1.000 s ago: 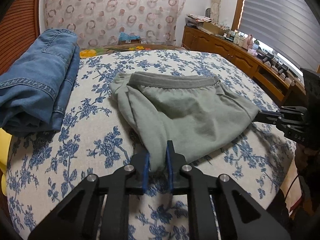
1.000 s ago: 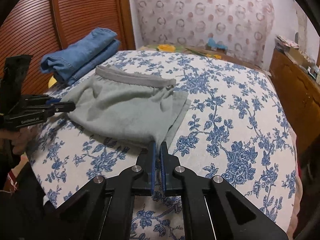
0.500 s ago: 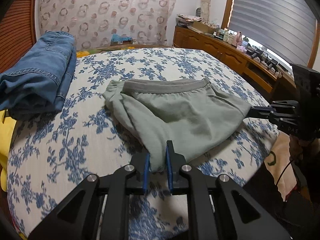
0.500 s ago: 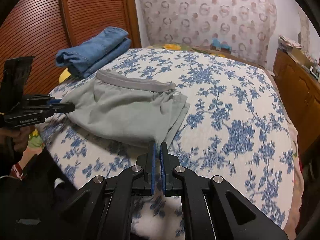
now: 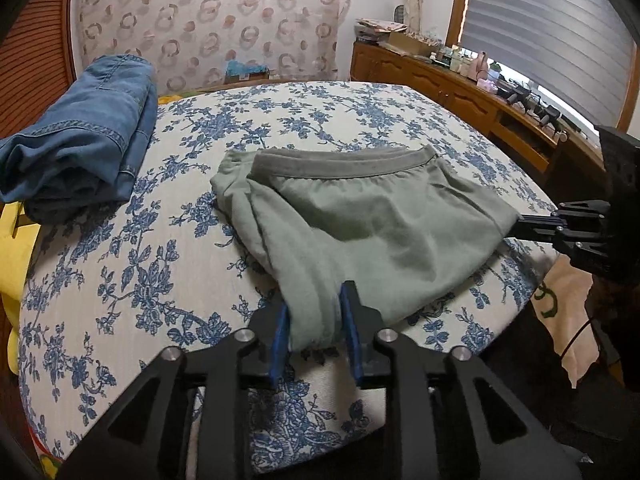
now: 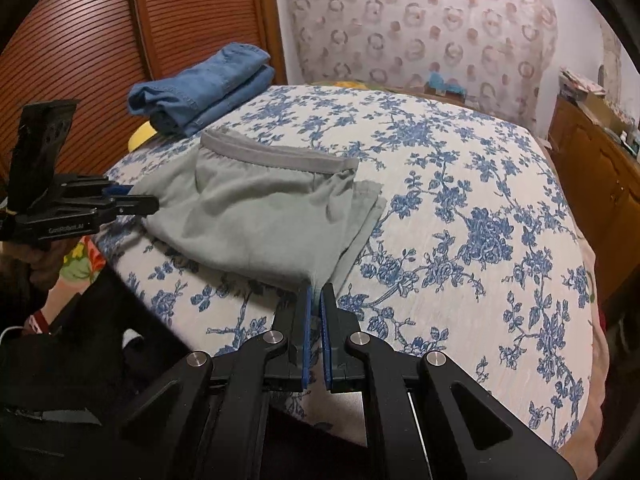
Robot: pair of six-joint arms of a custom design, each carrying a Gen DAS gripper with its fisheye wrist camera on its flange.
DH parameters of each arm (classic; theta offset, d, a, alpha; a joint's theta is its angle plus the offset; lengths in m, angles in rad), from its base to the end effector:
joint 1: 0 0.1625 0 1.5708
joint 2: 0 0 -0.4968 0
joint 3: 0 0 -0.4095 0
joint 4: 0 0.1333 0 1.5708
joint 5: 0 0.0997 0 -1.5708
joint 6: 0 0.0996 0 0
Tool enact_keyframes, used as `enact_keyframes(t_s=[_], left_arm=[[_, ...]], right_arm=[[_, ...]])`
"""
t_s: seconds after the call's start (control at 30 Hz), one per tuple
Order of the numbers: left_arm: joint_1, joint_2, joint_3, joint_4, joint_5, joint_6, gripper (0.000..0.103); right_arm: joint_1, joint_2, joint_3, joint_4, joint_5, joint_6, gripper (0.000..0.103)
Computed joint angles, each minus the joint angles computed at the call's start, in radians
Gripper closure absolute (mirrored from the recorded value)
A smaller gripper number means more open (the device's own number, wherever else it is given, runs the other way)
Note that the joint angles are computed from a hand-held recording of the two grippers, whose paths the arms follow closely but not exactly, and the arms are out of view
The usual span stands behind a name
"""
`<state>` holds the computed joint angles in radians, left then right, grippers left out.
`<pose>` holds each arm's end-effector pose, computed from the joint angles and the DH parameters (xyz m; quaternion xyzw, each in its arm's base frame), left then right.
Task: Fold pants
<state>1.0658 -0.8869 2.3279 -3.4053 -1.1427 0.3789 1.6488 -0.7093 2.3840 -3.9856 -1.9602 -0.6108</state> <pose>-0.0860 -0.5166 0.0961 0.3723 0.8840 -0.2038 0.1959 0.1318 -0.4614 0.0780 0.2430 -0.8846 0.2948 0.2674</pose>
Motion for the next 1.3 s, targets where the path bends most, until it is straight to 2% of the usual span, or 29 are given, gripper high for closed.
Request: enact_keyframes(t_s=[0.13,0.27,0.33,0.67,0.83,1.3], left_arm=[[0.004,-0.004,0.001,-0.006,-0.002,-0.001,0.064],[0.005,-0.012,-0.001,-0.003,-0.008,0.0,0.057],[0.004,-0.013,-0.004,-0.001,-0.006,0.007,0.045],[0.01,0.005,-0.062,0.028,0.015,0.012,0.045],[0.021,0.029,-0.112,0.055,0.015,0.017,0.045],[0.042,0.082,-0.209,0.071,0.028,0.009,0.045]], right_arm=[[-0.004,-0.003,0.005,0.001,0.003,0.01,0.101],[-0.003,-0.007,0.015,-0.003,0.0,0.014,0.101],[-0.002,-0.008,0.019,-0.009,-0.005,0.015,0.101],[0.014,-0.028,0.02,-0.038,-0.027,0.012,0.098],[0.019,-0.026,-0.024,-0.012,-0.043,0.013,0.08],[0.011,-0.009,-0.209,0.21,-0.019,0.047,0.08]])
